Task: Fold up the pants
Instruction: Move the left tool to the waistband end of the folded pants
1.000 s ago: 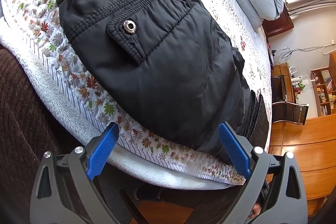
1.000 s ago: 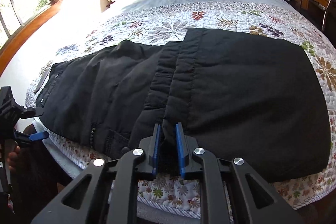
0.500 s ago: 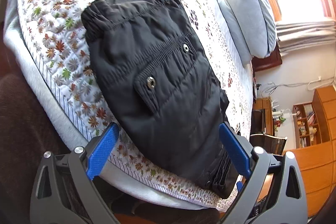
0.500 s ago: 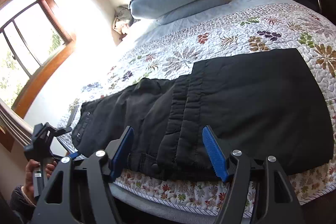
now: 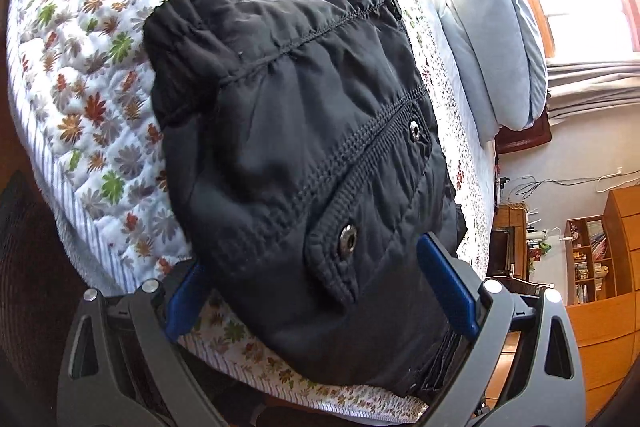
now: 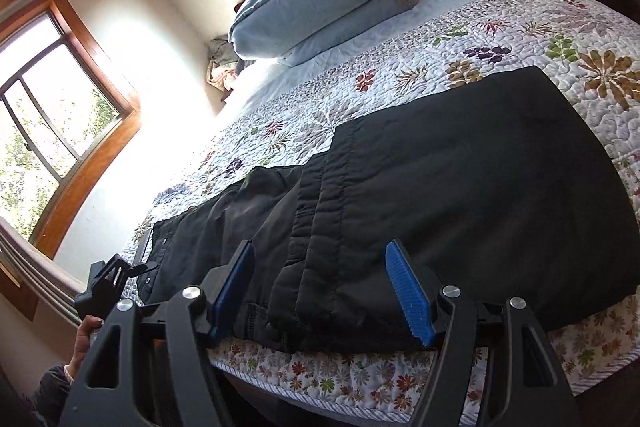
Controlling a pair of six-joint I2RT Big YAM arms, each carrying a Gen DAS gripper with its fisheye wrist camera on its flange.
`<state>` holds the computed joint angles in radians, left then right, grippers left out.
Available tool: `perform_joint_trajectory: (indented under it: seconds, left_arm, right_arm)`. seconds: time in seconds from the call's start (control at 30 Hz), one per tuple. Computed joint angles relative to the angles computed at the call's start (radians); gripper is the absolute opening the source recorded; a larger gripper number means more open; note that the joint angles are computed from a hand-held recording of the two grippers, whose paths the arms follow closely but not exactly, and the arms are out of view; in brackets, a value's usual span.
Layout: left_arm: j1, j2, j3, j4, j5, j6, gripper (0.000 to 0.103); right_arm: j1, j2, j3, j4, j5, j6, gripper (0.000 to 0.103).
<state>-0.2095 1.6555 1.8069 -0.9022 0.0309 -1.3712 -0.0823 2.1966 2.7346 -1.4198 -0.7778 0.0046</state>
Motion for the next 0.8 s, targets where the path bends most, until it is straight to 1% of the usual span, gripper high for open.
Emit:
perform_joint_trajectory:
  seconds: [0.07, 0.17, 0.23, 0.3, 0.33, 0.37, 0.43, 0.53, 0.57, 0.6, 0.63, 0.7, 0.73, 0.77, 0.8]
  left_arm:
    - [0.004, 0.007, -0.001, 0.019, -0.013, 0.001, 0.096]
    - [0.005, 0.002, -0.032, 0.079, -0.025, -0.047, 0.096]
    - [-0.002, -0.023, -0.08, 0.158, -0.059, -0.067, 0.096]
    - [-0.016, -0.037, -0.1, 0.209, -0.097, -0.045, 0.096]
    - [-0.024, -0.04, -0.099, 0.213, -0.117, -0.025, 0.096]
    - [-0.031, -0.037, -0.088, 0.211, -0.135, -0.007, 0.096]
    - [-0.038, -0.028, -0.062, 0.183, -0.156, 0.008, 0.096]
    - [-0.046, -0.013, -0.013, 0.128, -0.17, 0.011, 0.094]
    - [-0.048, 0.003, 0.027, 0.079, -0.169, 0.011, 0.094]
    - [-0.051, 0.025, 0.086, -0.002, -0.171, 0.02, 0.094]
    - [-0.056, 0.046, 0.136, -0.066, -0.181, 0.036, 0.094]
    - [-0.059, 0.056, 0.171, -0.092, -0.2, 0.06, 0.094]
    - [-0.058, 0.069, 0.199, -0.118, -0.204, 0.065, 0.095]
    - [-0.055, 0.085, 0.226, -0.141, -0.197, 0.069, 0.095]
    - [-0.047, 0.108, 0.258, -0.144, -0.186, 0.075, 0.095]
  right_arm:
    - [0.001, 0.0, -0.003, -0.006, 0.007, -0.009, 0.069]
    - [0.002, 0.004, -0.001, -0.013, 0.006, -0.014, 0.069]
    - [0.004, 0.01, 0.007, -0.023, 0.014, -0.022, 0.069]
    - [0.005, 0.02, 0.021, -0.038, 0.019, -0.031, 0.069]
    - [0.005, 0.038, 0.052, -0.059, 0.016, -0.031, 0.069]
    - [0.004, 0.042, 0.057, -0.063, 0.013, -0.03, 0.069]
    - [0.005, 0.042, 0.055, -0.063, 0.015, -0.032, 0.069]
    - [0.004, 0.031, 0.034, -0.055, 0.012, -0.034, 0.069]
    - [0.003, 0.034, 0.038, -0.06, 0.011, -0.036, 0.069]
    - [0.002, 0.044, 0.055, -0.071, 0.009, -0.035, 0.069]
    - [0.002, 0.052, 0.068, -0.08, 0.007, -0.033, 0.069]
    - [0.002, 0.056, 0.073, -0.083, 0.004, -0.027, 0.069]
    - [0.002, 0.059, 0.08, -0.088, 0.003, -0.028, 0.069]
    - [0.002, 0.063, 0.087, -0.093, 0.002, -0.03, 0.069]
    - [0.002, 0.063, 0.086, -0.094, 0.002, -0.031, 0.069]
